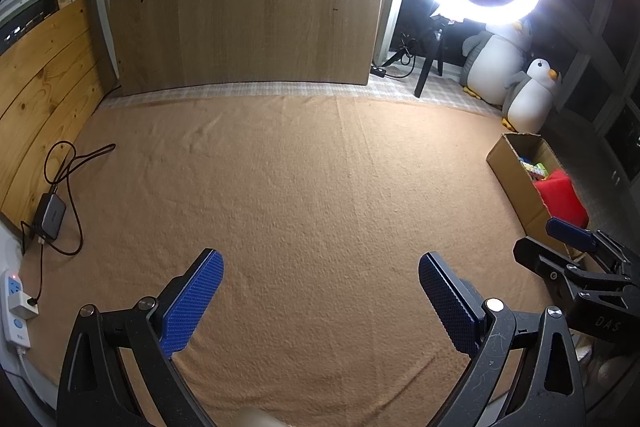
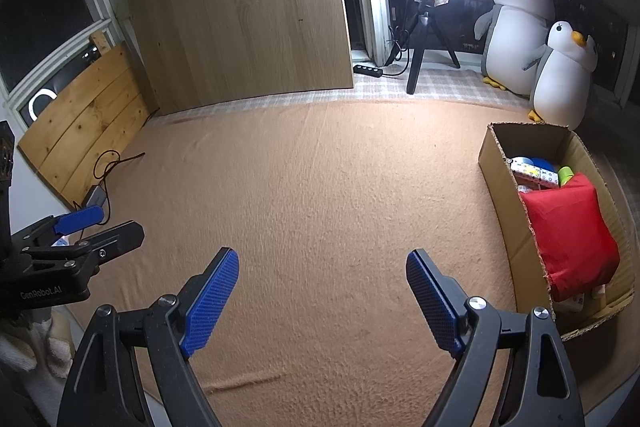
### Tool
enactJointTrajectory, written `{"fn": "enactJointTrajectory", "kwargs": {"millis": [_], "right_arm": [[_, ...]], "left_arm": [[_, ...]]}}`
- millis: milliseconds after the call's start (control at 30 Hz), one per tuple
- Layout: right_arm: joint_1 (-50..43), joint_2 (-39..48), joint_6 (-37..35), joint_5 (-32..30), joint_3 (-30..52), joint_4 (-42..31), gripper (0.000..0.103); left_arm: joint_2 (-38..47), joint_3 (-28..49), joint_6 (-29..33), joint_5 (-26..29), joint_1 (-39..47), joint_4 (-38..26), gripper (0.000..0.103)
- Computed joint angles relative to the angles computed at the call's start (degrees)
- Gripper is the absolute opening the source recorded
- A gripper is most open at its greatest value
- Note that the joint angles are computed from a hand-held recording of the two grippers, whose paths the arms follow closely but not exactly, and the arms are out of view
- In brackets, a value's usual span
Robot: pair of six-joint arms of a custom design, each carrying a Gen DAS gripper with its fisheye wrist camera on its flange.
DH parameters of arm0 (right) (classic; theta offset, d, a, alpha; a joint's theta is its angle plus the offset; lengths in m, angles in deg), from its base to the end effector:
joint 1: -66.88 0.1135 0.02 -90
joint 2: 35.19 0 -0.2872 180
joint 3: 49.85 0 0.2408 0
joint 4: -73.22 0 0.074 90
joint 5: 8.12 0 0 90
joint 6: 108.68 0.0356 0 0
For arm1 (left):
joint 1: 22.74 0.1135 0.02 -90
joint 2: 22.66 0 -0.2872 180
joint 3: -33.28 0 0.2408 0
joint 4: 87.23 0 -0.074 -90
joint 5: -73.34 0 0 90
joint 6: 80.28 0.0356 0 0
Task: Organize objects
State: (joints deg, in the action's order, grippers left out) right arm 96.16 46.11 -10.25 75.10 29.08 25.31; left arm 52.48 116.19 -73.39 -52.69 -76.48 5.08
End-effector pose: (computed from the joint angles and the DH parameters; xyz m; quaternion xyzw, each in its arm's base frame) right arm 0.2483 0.1440 0.3033 -0.1896 0.9197 0.1622 0.3030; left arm 0.1369 -0.1512 0.3224 -0.2664 0.9095 0.0356 0.3172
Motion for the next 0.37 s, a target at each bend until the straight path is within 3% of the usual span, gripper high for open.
{"fn": "enactJointTrajectory", "kwargs": {"millis": [367], "right_arm": [[0.29,0.17,0.26,0.15,-0.82,0.31,0.083]], "left_arm": [[0.32,-0.96,0.39,1.31,0.85,1.58,0.101]]}}
